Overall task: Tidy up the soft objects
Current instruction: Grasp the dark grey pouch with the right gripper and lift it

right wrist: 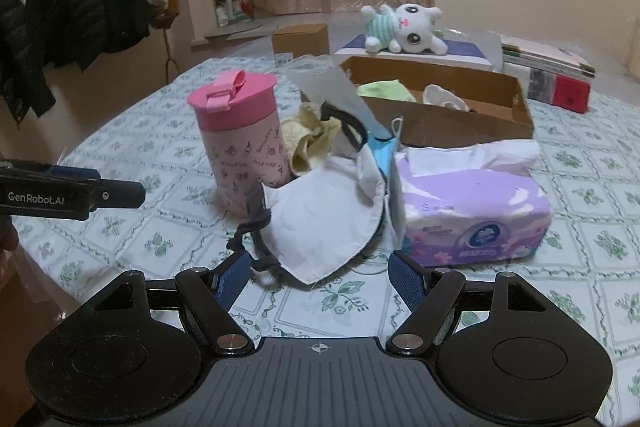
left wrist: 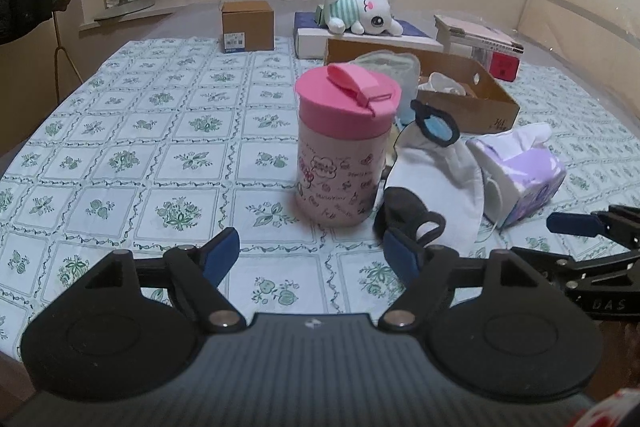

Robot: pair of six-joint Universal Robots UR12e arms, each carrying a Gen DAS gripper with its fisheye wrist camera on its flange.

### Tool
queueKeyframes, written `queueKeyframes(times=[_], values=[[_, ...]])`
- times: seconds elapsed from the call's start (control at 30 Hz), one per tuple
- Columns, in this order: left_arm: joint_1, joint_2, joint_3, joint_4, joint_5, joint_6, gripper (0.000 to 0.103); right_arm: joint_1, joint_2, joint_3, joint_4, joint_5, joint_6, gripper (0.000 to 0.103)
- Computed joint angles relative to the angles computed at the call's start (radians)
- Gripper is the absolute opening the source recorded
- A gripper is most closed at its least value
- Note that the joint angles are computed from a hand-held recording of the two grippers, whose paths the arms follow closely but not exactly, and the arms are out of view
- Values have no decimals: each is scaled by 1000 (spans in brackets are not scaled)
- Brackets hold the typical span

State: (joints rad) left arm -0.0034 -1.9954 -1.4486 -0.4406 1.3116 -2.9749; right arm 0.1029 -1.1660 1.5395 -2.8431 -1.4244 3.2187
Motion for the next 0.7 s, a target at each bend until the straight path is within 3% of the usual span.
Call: queueKeyframes(times=[0.43, 0.53, 0.7], values=[[8, -43, 30, -24, -4, -12, 77, 42, 108, -109, 44, -8, -292, 75], [10, -55, 40, -40, -9, -16, 77, 50, 129, -138, 83, -26, -360, 57], [12, -70, 51, -55, -16, -21, 77, 56, 148, -159, 113, -50, -440, 40]])
